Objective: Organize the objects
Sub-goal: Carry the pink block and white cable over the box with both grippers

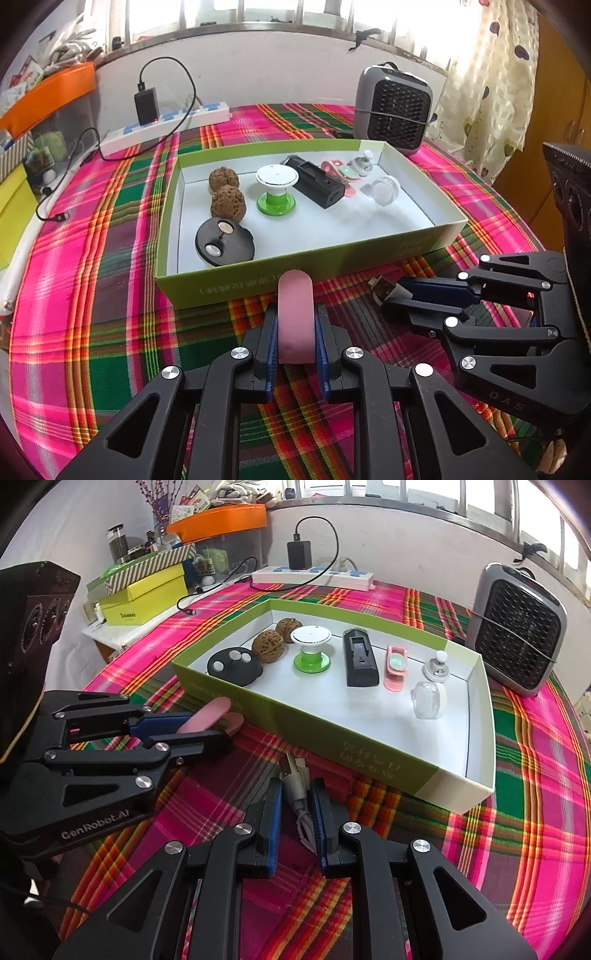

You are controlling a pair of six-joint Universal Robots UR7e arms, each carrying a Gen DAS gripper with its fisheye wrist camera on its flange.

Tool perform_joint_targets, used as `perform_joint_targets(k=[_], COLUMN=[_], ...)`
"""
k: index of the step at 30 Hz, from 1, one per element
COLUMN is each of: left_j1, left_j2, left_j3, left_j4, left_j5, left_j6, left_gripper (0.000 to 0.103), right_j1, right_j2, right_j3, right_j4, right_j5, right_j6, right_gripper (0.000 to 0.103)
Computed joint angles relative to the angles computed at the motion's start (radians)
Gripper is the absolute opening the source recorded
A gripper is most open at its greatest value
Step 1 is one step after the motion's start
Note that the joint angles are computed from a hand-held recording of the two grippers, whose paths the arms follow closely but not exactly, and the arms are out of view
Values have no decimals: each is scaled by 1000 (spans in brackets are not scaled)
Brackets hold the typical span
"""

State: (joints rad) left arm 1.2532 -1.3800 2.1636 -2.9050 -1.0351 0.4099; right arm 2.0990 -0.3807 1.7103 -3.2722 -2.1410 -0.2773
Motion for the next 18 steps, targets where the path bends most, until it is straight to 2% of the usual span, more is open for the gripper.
perform_joint_targets(k=[5,6,18], left_j1=[-6,-8,-29], left_j2=[-12,-15,-28], left_j3=[1,3,10], left_j4=[7,4,-4], left_j5=[-7,-7,-8], left_j6=[-5,-3,1], left_gripper=[16,16,16], right_j1=[-3,-3,-2], right_j2=[-18,-23,-59], right_j3=[22,27,64], right_j4=[-8,-10,-46], right_j5=[24,29,47], right_j6=[23,26,37], right_gripper=[16,12,12])
